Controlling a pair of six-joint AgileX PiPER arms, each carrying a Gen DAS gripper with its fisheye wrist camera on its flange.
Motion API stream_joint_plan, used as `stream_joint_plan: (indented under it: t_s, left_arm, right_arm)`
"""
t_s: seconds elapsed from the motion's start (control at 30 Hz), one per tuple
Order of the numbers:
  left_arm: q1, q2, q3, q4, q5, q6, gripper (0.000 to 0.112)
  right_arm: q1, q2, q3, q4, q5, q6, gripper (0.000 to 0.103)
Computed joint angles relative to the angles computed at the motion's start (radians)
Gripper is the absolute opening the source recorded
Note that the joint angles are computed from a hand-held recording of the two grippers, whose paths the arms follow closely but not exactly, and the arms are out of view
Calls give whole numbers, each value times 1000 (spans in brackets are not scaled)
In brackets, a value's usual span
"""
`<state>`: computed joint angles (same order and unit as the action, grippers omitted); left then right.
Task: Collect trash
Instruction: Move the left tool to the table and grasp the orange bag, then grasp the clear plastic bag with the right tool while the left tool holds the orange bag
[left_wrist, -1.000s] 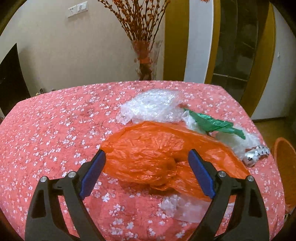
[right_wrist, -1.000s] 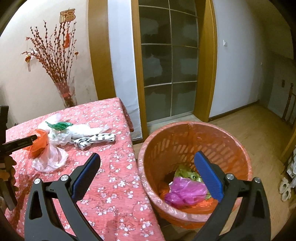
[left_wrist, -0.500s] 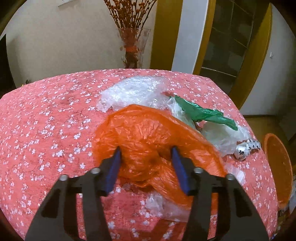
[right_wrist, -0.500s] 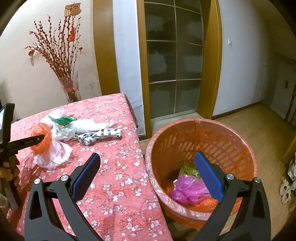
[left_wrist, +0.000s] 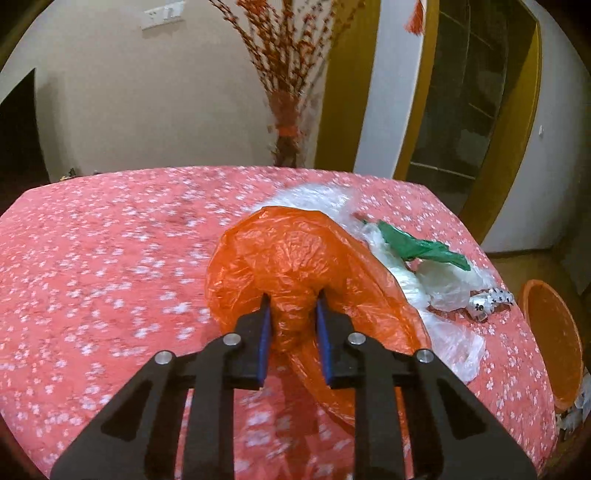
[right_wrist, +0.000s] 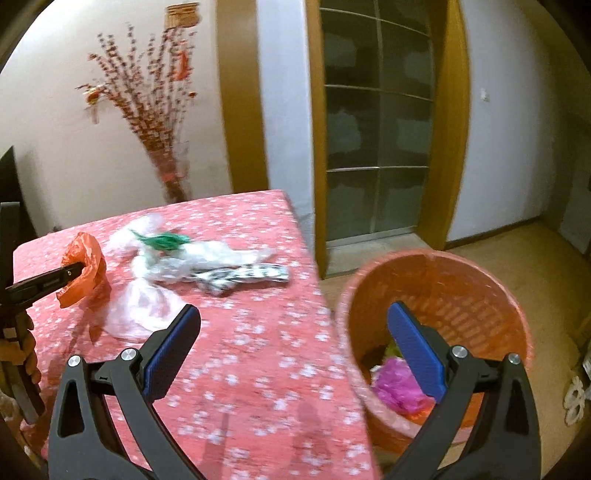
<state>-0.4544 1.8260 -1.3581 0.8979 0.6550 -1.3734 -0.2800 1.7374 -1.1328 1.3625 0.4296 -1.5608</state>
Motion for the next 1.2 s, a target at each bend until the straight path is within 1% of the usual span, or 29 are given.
stream_joint_plan:
  t_s: [0.13,0.2,0.27,0.37,0.4,0.47,0.53,0.63,0.7,0.73,0.77,0.8,0.83,0.87,0.9,0.93,0.97,1.2]
  left_arm:
    - [11,-90,102,54,6,-68,22]
    - [19,-130,145,74,10,-93,22]
    - [29,-162,180,91,11,-110,22]
    - [47,-206,228,114,10,-131,22]
    - [46,-210,230,118,17,-137,22]
    - [45,-207,226,125,28,-146,22]
    - [39,-206,226,129,36,-158,23]
    - [44,-202,227,128,31,-166,23]
    - [40,-195,220,124,36,-168,23]
    - [43,-210,239,129,33,-175,23]
    - [46,-212,245,131,29,-178,23]
    - [51,-213,249,130,22,-178,23]
    - [53,-215,253,130,20,-179,23]
    - [55,-218,259,130,16,-182,23]
    - [56,-216,259,131,14,-182,23]
    - [56,-216,260,131,13,-184,23]
    - [55,-214,258,130,14,-184,23]
    - [19,-218,245,125,37,-182,23]
  right_arm:
    - [69,5,-18,-29,15,26,100]
    - [114,16,-36,-54,23,51,97]
    - [160,39,-68,-108,32,103,90]
    - [233,90,-137,-236,53,233,72]
    - [256,113,-169,-293,66,293,69]
    - [298,169,-246,-415,102,432,57]
    - [324,215,-306,-499,134,535,49]
    - [369,272,-381,-624,138,669,46]
    - [393,304,-424,-703,140,749,46]
    - [404,322,-448,-747,147,794,44]
    - [414,340,-472,-788,156,833,36]
    - [419,352,-488,-817,167,861,30]
    - [422,366,-506,-840,181,883,17]
    - [416,373,-513,-839,197,881,11]
    - [407,367,-500,-823,202,862,10]
    - [404,357,-478,-802,188,833,4]
    - [401,349,-465,-790,184,815,2]
    - [333,227,-322,-607,189,597,1]
